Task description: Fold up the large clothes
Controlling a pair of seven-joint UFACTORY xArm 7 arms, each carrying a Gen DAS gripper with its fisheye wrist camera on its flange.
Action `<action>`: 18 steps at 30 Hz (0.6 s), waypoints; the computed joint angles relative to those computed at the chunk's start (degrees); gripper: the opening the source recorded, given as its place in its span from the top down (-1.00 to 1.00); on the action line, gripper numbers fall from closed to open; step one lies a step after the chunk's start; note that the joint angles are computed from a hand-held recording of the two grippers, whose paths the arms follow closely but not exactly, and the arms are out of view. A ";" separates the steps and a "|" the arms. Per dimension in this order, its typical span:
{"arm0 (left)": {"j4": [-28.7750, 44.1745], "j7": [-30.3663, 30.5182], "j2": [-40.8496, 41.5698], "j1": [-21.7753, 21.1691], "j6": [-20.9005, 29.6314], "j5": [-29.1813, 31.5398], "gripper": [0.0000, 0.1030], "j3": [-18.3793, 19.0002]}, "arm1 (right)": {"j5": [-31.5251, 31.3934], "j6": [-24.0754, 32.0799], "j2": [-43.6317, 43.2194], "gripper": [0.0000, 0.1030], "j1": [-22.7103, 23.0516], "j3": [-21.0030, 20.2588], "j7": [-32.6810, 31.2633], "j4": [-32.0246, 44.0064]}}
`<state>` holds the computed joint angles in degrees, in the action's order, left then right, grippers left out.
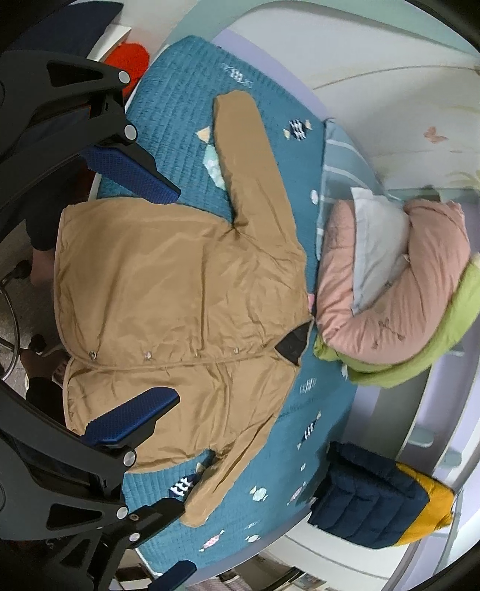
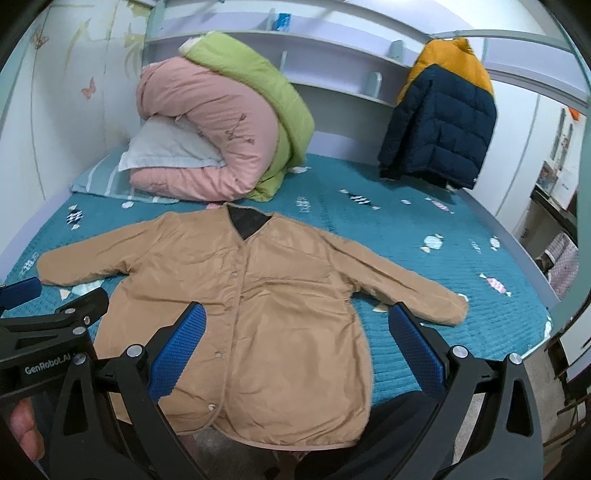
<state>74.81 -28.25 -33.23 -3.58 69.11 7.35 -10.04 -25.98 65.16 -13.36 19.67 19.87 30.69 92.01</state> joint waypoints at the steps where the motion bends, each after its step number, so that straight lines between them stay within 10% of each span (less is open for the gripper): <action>1: -0.36 -0.17 -0.01 0.26 0.15 -0.03 -0.92 0.42 | 1.04 0.22 0.92 -0.86 0.27 -0.06 -0.40 0.65; 18: -7.63 0.89 0.04 7.87 0.51 -4.86 -0.92 12.32 | 3.85 9.63 31.98 -0.61 15.23 -5.60 -7.96 34.49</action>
<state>67.17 -27.35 -33.19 4.30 69.62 2.50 2.29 -22.12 74.79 18.62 34.91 14.28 22.73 126.50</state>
